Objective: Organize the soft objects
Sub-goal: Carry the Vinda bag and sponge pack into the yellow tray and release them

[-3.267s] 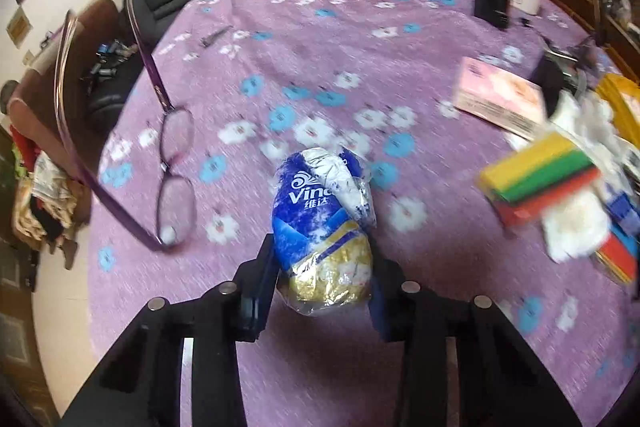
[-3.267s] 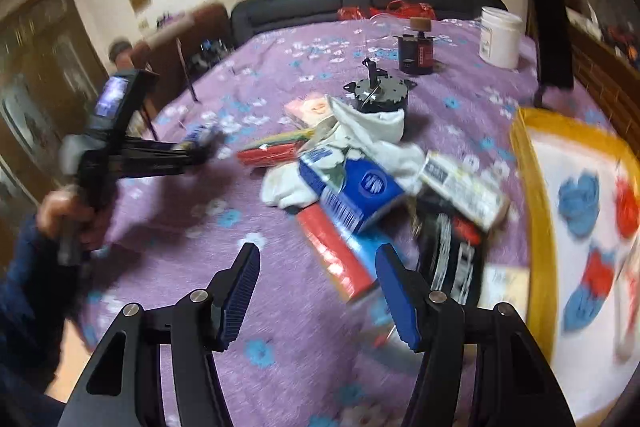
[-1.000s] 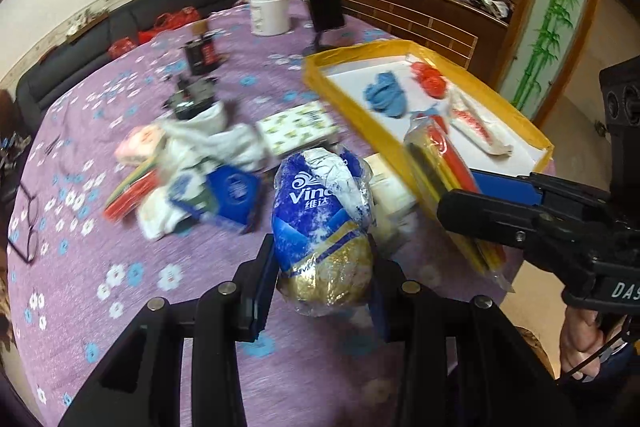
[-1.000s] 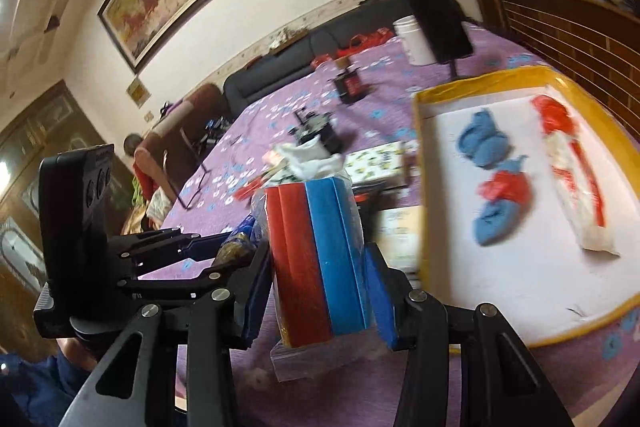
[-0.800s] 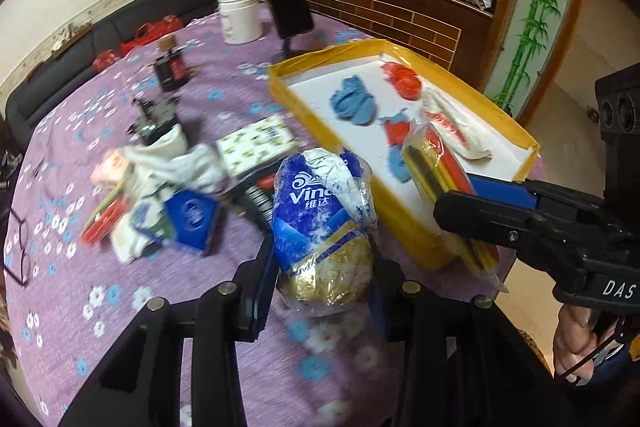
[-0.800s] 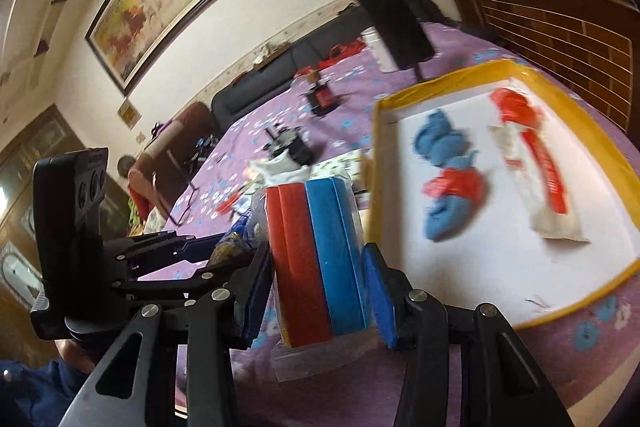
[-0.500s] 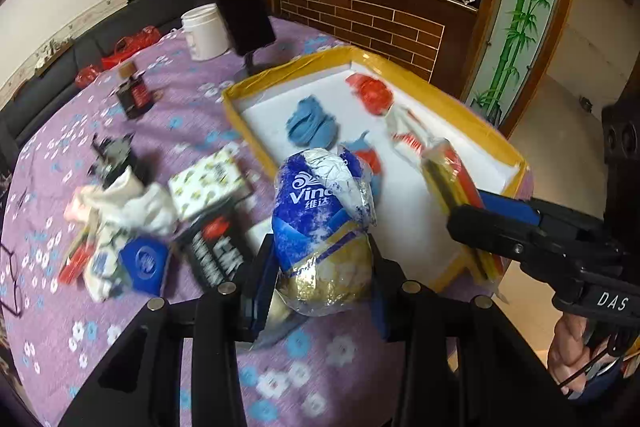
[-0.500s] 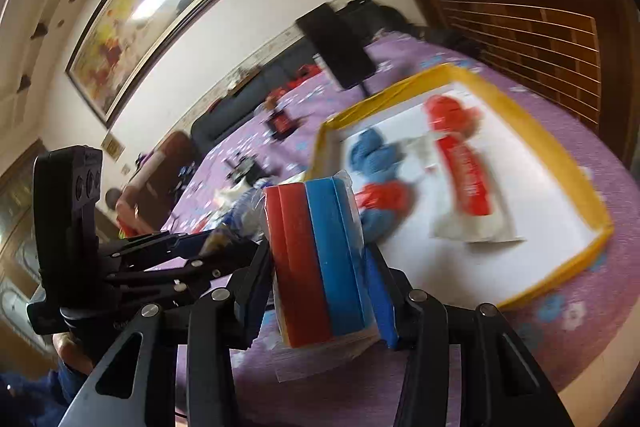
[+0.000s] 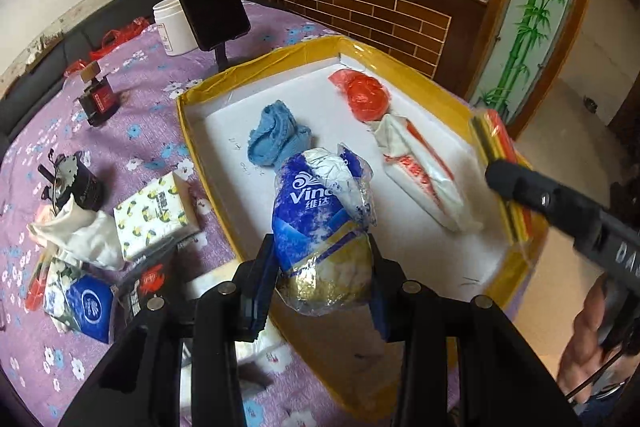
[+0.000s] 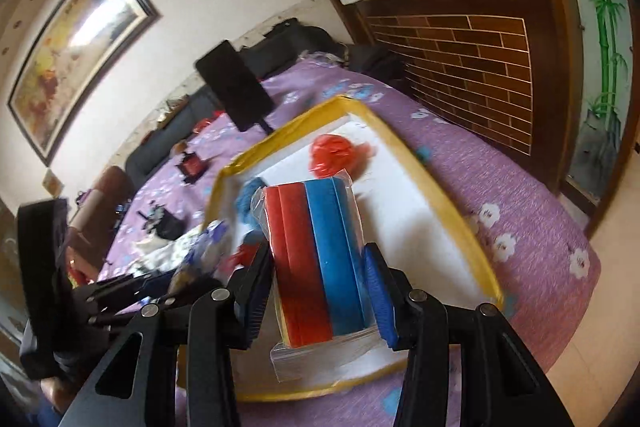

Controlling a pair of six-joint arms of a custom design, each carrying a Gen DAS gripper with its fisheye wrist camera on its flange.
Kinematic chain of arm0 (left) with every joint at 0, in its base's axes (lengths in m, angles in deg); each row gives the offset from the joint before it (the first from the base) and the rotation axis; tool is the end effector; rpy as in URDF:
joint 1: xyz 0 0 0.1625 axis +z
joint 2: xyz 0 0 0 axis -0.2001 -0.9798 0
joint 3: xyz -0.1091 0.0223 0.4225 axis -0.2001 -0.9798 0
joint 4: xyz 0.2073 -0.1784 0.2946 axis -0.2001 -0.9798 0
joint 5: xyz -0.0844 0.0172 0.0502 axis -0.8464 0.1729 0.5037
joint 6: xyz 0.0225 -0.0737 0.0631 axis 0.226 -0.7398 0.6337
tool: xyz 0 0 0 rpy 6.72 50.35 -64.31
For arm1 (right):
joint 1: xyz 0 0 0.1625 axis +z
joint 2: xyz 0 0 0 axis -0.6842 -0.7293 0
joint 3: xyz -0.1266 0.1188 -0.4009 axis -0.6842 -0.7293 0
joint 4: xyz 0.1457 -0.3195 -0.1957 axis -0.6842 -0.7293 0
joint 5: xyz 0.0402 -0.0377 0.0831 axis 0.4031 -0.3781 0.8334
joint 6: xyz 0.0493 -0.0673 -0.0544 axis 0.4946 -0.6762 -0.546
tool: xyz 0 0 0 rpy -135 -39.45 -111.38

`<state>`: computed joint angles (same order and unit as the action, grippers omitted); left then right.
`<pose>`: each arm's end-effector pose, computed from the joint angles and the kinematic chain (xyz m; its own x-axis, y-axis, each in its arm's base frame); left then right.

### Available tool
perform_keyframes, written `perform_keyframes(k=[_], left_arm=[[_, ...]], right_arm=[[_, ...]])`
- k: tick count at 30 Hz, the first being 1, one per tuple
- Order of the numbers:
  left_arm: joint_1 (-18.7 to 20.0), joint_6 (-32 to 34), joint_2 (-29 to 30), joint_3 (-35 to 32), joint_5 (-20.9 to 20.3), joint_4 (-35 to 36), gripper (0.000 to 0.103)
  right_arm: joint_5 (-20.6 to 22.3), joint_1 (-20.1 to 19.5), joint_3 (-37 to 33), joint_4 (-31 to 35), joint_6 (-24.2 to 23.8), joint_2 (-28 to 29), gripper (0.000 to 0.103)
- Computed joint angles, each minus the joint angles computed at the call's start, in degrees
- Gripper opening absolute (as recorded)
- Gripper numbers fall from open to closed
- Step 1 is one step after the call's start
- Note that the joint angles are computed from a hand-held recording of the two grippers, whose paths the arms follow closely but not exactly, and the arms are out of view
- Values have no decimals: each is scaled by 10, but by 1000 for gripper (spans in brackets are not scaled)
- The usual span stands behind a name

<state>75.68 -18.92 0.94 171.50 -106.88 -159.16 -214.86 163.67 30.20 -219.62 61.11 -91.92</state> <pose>-0.0591 -0.5428 0.2693 -0.5567 0.6111 -0.5627 0.7560 0.6534 -0.0384 0.3269 -0.4280 -0.0100 -0.9381 0.2365 0.2530 -0.0789 0.5653 -0.8211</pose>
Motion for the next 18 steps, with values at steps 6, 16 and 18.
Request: perform_keyframes(k=[6,16,18], left_arm=[[-2,12,30,-20,16,-37,39],[11,-16,117,-135,41,-37,39],[21,-36,135,-164,42,-8,39]], right_arm=[[-25,-6,-48,125,-39,-43,49],[41,-57,-213,362,-43,-36,49],[48,-67,-237,392,-26,-27,49]])
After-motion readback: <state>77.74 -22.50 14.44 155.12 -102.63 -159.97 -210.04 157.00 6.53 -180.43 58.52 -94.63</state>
